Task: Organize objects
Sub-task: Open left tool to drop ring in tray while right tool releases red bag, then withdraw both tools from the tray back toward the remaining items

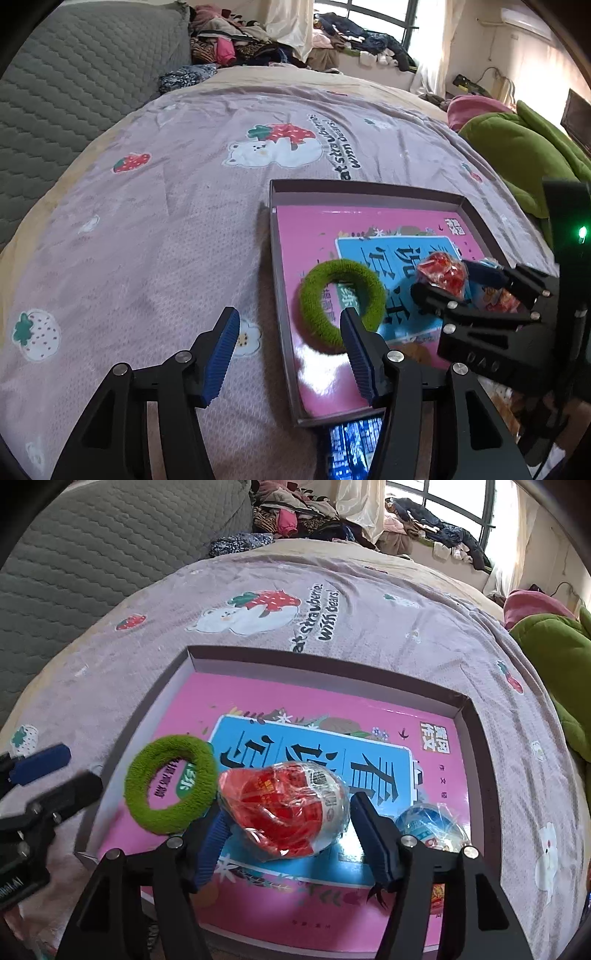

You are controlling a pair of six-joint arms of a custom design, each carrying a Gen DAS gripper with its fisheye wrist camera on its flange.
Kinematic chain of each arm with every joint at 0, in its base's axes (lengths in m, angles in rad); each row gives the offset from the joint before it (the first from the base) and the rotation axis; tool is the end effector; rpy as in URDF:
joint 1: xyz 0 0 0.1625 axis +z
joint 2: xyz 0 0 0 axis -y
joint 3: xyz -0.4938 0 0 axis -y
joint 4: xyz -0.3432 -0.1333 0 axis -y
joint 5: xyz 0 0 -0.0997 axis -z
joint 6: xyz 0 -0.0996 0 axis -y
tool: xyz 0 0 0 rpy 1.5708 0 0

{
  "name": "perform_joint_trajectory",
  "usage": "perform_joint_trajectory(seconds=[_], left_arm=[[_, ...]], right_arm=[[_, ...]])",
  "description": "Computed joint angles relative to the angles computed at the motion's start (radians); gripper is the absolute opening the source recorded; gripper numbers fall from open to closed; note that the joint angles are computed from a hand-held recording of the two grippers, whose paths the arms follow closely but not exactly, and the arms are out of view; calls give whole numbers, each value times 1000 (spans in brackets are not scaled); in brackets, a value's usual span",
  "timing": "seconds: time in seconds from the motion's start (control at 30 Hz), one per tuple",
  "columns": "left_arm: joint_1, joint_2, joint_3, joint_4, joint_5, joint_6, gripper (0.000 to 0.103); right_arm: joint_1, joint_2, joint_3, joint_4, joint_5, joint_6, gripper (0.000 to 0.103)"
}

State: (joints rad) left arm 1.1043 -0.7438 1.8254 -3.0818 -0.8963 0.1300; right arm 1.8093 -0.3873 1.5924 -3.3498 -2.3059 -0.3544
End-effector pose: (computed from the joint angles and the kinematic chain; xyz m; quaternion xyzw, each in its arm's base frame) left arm -0.1167 -0.6664 0.1647 0.2035 0.9020 -0.2524 0.2851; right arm 0.2309 -0.6682 0.0206 0.1642 -0.8857 0.2437 0.3594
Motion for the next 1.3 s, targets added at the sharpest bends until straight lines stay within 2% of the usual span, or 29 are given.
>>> perform_joint_trajectory(seconds=[0.23, 0.57, 0.97, 1.3], left_arm=[[-16, -26, 48, -14, -11, -19, 58], [-63, -76, 114, -41, 11, -33, 59], [-159, -169, 214, -56, 54, -55, 59], [-237, -265, 292, -21, 93, -121, 59]], right_arm=[[23, -30, 28, -27, -5, -9, 66], [66, -81, 83, -61, -19, -12, 66], [156, -179, 219, -183, -20, -52, 66], [240, -255, 337, -291, -29, -88, 66]])
